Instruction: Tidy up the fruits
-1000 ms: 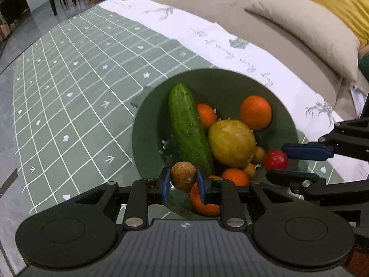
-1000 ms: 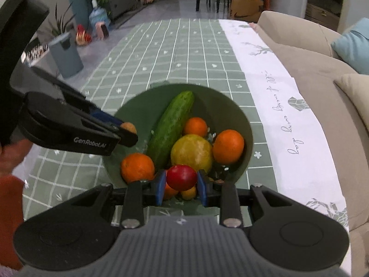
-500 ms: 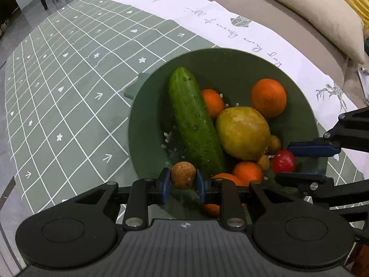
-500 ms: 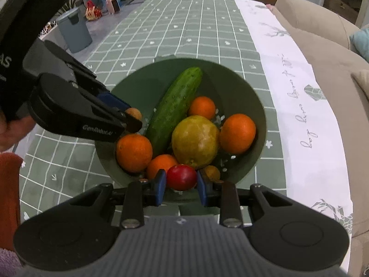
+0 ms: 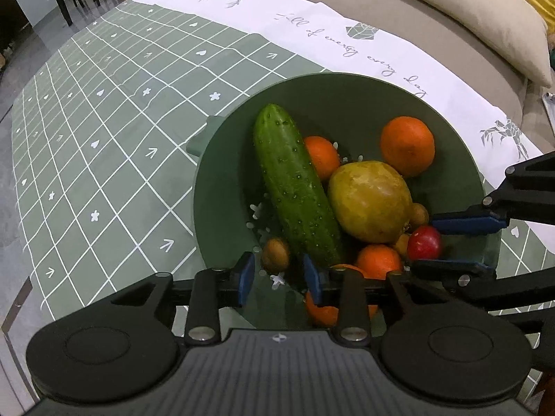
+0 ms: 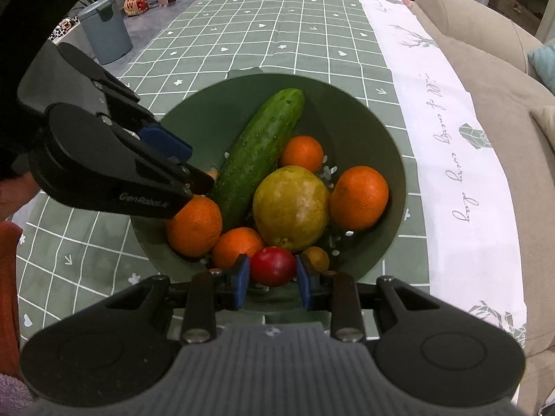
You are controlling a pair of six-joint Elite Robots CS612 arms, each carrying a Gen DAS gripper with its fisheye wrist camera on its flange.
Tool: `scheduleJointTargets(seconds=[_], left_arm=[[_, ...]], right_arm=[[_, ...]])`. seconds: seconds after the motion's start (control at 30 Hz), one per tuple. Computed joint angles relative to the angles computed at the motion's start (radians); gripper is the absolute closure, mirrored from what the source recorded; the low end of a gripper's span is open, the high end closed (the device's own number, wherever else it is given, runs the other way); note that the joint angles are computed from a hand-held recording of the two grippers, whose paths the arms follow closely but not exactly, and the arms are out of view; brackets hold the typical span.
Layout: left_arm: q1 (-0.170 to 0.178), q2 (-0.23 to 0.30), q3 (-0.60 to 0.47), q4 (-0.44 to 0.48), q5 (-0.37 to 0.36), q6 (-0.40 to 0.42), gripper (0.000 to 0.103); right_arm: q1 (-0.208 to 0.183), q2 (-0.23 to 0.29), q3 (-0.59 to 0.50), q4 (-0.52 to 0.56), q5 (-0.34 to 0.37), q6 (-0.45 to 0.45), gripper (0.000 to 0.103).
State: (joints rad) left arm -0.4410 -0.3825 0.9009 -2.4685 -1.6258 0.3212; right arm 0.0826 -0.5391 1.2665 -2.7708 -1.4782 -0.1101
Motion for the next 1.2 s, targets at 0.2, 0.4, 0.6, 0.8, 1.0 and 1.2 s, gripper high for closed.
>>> scheduleJointTargets(seconds=[0.2,0.4,0.6,0.8,1.0,1.2], left_arm=[[0.001,-0.032,0.052,-0.068,-0.006,-0.002,0.045],[0.006,-0.082,0.131,-0.174,-0.018,-0.016,0.045],[0.01,-0.142,0.244,-0.384,-0.016,-0.04,0.045],[0.01,-0.191,0.358,-0.649,0.008,-0.101,0.045],[0.007,-0.227,0.454,-0.861,0.033,-0.172,0.035],[-0.002,-0.25,0.54,-1.027,0.081,-0.205,0.025]], right_arm=[[0.005,-0.009,0.005,-0.004,-0.007,0.008,0.065],[0.009,-0.032,0.031,-0.048,-0.025,0.019,0.042],[0.019,-0.077,0.078,-0.121,-0.058,0.027,0.03],[0.03,-0.139,0.166,-0.28,-0.119,0.049,0.021],[0.04,-0.193,0.281,-0.517,-0.178,0.158,0.014],[0.073,-0.203,0.364,-0.748,-0.318,0.225,0.011]])
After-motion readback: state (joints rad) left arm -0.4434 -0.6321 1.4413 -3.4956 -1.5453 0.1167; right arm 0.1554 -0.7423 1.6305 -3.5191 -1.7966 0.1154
